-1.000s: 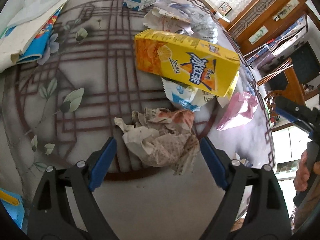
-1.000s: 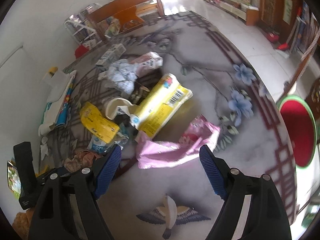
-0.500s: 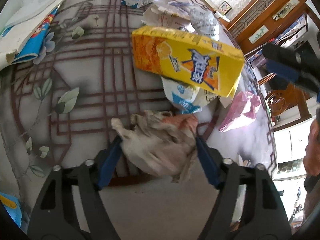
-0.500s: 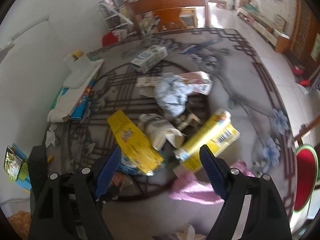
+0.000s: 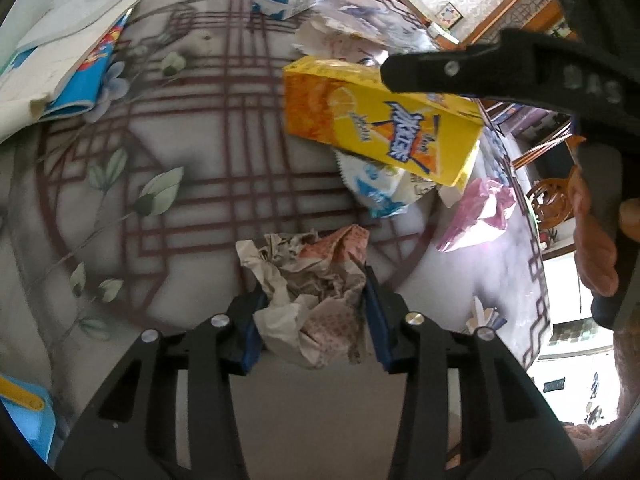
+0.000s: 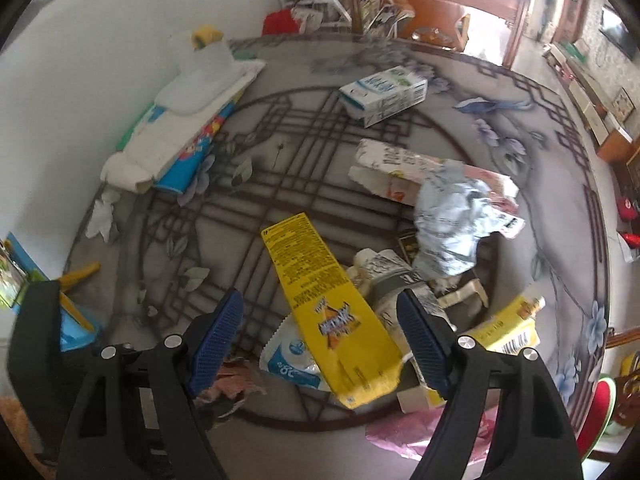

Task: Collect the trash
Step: 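Grasp the yellow snack box with the right gripper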

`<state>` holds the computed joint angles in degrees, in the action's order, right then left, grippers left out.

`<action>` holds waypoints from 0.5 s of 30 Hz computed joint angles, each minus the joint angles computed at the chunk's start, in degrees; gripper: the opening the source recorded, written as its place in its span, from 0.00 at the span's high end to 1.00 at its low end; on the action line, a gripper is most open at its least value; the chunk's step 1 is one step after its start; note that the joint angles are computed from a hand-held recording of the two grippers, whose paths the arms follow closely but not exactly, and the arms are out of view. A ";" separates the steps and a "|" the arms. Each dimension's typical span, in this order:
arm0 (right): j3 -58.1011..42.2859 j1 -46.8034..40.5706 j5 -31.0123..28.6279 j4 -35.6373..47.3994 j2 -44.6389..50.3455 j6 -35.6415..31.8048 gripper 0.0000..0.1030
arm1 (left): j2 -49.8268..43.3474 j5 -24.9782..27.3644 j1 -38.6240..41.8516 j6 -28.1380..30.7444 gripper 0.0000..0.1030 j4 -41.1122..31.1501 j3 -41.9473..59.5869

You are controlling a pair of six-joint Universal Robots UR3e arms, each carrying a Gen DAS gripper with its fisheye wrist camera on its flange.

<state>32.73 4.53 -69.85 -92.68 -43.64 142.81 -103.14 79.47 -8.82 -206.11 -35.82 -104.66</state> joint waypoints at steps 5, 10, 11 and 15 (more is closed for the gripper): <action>-3.22 2.05 -3.40 2.53 2.76 -2.20 0.59 | 2.10 -0.22 1.57 -0.96 0.59 0.48 -3.20; -3.65 3.21 -5.00 2.82 3.33 -3.00 0.60 | 2.01 -0.46 1.86 -1.36 0.58 1.49 -3.94; -3.97 3.47 -5.43 2.75 3.76 -2.71 0.59 | 1.89 -0.43 1.80 -1.39 0.58 1.52 -3.84; -1.28 3.50 -6.43 1.09 3.07 -2.28 0.63 | 2.06 -0.68 2.05 -1.47 0.55 2.06 -4.45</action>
<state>31.44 8.03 -76.28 -91.59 -40.56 140.53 -101.08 78.79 -6.77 -207.58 -33.76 -109.11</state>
